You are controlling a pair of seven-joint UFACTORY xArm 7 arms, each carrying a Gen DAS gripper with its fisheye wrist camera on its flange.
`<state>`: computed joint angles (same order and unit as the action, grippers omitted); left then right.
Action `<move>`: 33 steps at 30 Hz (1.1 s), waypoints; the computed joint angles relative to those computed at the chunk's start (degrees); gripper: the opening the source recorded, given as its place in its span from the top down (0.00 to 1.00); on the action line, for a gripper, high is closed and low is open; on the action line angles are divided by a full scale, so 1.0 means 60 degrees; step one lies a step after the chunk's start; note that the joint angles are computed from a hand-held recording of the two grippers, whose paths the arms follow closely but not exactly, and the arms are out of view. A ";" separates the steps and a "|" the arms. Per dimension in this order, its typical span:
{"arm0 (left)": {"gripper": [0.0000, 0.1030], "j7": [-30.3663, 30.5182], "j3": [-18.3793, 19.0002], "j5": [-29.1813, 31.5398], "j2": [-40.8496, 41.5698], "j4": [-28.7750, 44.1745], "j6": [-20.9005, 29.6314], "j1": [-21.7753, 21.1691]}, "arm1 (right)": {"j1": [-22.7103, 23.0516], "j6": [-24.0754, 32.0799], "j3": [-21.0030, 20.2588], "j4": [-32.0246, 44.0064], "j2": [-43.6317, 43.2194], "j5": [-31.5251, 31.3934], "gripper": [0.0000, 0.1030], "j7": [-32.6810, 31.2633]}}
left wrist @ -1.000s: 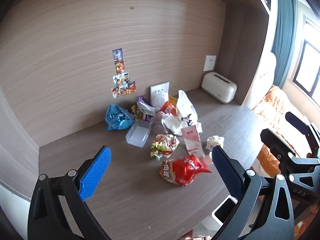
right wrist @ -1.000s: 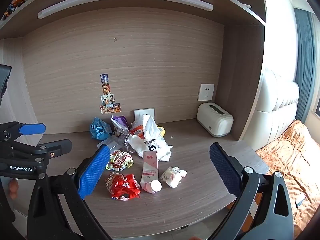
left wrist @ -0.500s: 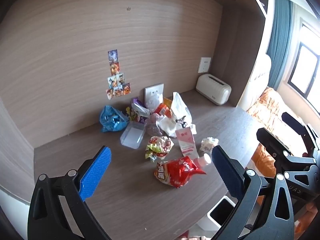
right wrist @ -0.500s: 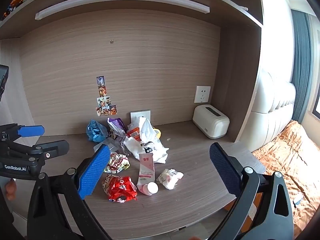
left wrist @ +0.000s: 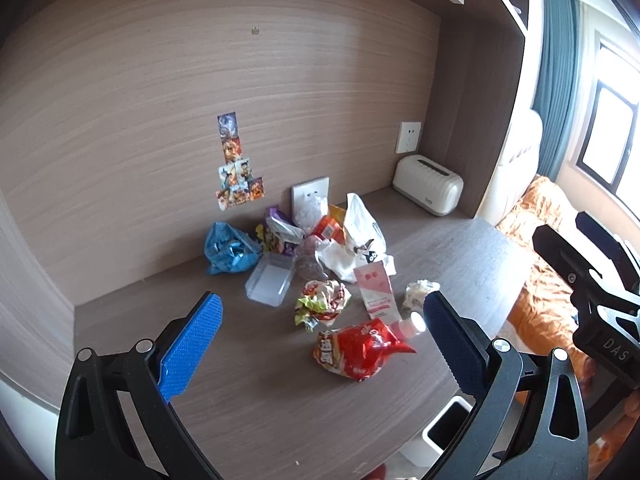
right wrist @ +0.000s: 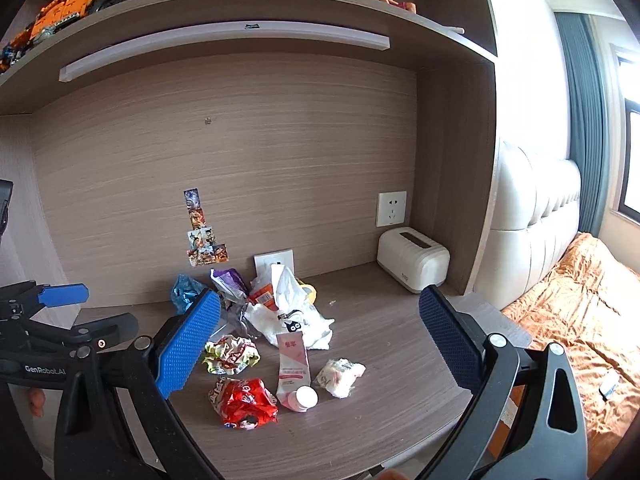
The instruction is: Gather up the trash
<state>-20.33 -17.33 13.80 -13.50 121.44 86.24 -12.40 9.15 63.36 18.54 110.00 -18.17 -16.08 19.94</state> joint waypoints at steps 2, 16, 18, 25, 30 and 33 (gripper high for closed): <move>0.04 0.0045 -0.0048 0.0075 0.0032 0.0060 0.0012 -0.0007 | 0.0020 0.0000 0.0039 -0.0016 -0.0014 -0.0090 0.04 -0.0130; 0.04 0.0119 0.0014 -0.0074 0.0012 0.0042 0.0068 -0.0080 | 0.0258 0.0482 0.0051 0.0318 0.0219 -0.0023 0.04 -0.0512; 0.04 0.0109 0.0014 -0.0087 0.0017 0.0053 0.0094 -0.0072 | 0.0269 0.0545 0.0064 0.0377 0.0253 -0.0069 0.04 -0.0590; 0.04 0.0120 -0.0004 -0.0069 0.0137 0.0233 0.0139 -0.0092 | 0.0313 0.0547 0.0041 0.0363 0.0233 -0.0054 0.04 -0.0667; 0.04 0.0130 -0.0009 -0.0002 0.0225 0.0355 0.0198 -0.0141 | 0.0315 0.0570 0.0058 0.0421 0.0275 -0.0081 0.04 -0.0671; 0.04 0.0115 -0.0008 0.0045 0.0223 0.0345 0.0191 -0.0167 | 0.0329 0.0587 0.0051 0.0456 0.0303 -0.0082 0.04 -0.0699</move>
<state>-19.64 -17.38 14.08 -12.16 123.51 87.38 -13.41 11.13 66.88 18.85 112.74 -16.35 -16.57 15.75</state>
